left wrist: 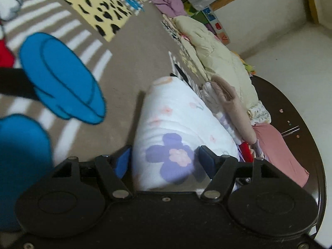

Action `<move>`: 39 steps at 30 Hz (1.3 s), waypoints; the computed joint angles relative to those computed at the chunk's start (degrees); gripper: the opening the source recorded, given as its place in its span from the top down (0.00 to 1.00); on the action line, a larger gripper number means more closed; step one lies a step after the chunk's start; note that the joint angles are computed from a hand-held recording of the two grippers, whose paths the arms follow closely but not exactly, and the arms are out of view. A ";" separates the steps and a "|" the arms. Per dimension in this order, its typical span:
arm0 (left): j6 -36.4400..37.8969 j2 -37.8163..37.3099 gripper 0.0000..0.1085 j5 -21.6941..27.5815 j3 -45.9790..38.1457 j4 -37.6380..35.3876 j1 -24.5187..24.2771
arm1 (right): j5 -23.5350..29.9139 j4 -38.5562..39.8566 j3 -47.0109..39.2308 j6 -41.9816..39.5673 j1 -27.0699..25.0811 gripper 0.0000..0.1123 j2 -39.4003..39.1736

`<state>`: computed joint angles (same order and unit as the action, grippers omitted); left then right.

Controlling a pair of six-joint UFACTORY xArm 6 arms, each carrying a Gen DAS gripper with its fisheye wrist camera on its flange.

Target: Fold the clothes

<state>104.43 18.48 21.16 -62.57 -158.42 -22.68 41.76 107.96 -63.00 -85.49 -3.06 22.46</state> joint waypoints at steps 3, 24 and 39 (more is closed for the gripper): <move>2.22 1.12 0.48 -0.02 -1.51 -2.32 -0.20 | 2.45 0.60 -0.47 -0.61 0.19 0.45 1.18; -20.05 -9.34 0.33 -3.09 8.31 20.43 -0.57 | 6.14 0.41 14.24 2.84 -5.49 0.22 -11.47; -21.94 -8.39 0.29 -2.69 8.21 21.75 -0.35 | 1.20 -2.62 10.71 5.72 -1.61 0.22 -9.09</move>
<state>82.48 10.09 18.47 -54.36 -136.67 -23.03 42.96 105.33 -52.29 -79.76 -4.67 13.37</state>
